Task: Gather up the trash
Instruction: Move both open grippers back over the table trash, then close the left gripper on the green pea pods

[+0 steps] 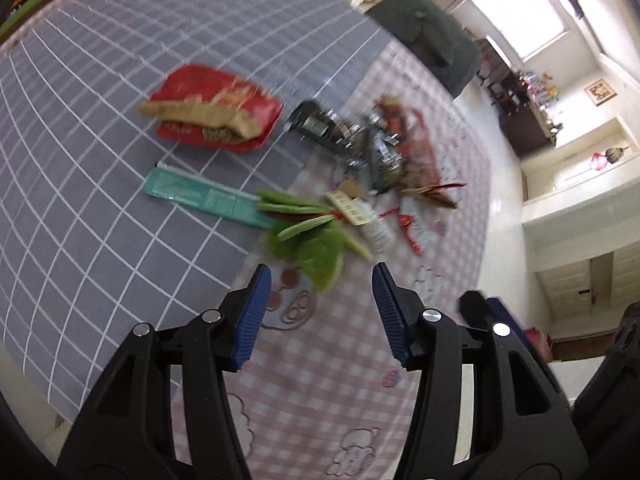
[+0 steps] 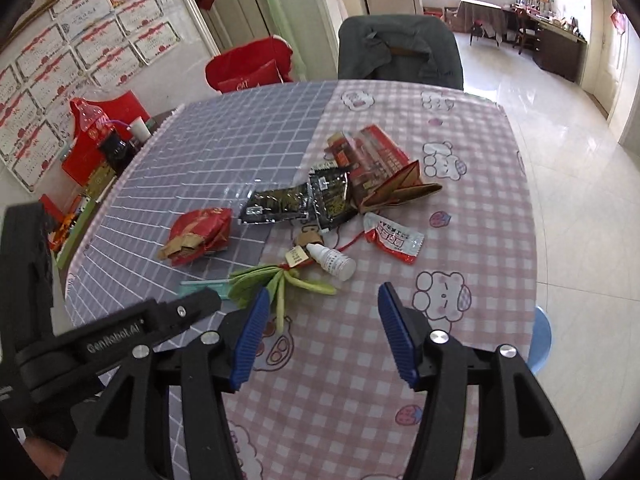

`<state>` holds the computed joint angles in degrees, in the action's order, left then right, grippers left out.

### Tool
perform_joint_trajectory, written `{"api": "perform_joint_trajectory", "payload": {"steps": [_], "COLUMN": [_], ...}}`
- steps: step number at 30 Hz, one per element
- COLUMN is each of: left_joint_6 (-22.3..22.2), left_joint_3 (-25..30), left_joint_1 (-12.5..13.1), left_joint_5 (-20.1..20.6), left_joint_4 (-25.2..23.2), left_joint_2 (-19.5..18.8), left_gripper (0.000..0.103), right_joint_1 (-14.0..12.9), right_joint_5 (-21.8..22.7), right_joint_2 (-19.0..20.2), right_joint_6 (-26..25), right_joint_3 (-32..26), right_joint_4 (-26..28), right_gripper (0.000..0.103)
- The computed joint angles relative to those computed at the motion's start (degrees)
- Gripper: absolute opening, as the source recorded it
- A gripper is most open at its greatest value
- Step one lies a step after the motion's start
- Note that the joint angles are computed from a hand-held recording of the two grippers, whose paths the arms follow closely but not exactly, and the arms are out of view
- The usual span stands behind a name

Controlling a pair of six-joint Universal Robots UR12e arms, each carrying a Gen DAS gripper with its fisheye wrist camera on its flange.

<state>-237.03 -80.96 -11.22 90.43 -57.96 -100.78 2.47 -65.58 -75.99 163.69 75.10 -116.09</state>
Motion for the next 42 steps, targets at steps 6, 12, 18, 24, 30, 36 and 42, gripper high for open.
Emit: {"api": "perform_joint_trajectory", "payload": {"steps": [6, 12, 18, 24, 30, 36, 42], "left_joint_6": [3.17, 6.37, 12.01, 17.17, 17.43, 14.52, 12.24], "left_joint_3": [0.45, 2.96, 3.77, 2.53, 1.61, -0.40, -2.51], "left_joint_1": [0.98, 0.92, 1.19, 0.82, 0.59, 1.14, 0.95], "left_joint_5": [-1.30, 0.79, -2.30, -4.77, -4.41, -5.10, -2.98], "left_joint_4": [0.42, -1.65, -2.93, 1.26, 4.54, 6.29, 7.72], "left_joint_2": [-1.87, -4.39, -5.33, -4.36, -3.33, -1.66, -0.08], "left_gripper": [0.052, 0.052, 0.022, 0.005, 0.003, 0.003, 0.003], "right_joint_1": [0.15, -0.14, 0.47, 1.80, 2.28, 3.21, 3.64], "right_joint_5": [-1.39, -2.13, -4.10, -8.09, -10.16, -11.72, -10.16], "right_joint_2": [1.99, 3.25, 3.71, 3.22, 2.61, 2.46, 2.01], "right_joint_6": [1.65, 3.30, 4.92, 5.96, 7.15, 5.26, 3.46], "right_joint_3": [-1.41, -2.29, -2.46, -1.49, -0.65, -1.03, 0.10], "right_joint_4": [0.82, 1.33, -0.01, -1.74, -3.55, -1.96, -1.70], "right_gripper": [0.056, 0.056, 0.056, 0.056, 0.056, 0.056, 0.056]}}
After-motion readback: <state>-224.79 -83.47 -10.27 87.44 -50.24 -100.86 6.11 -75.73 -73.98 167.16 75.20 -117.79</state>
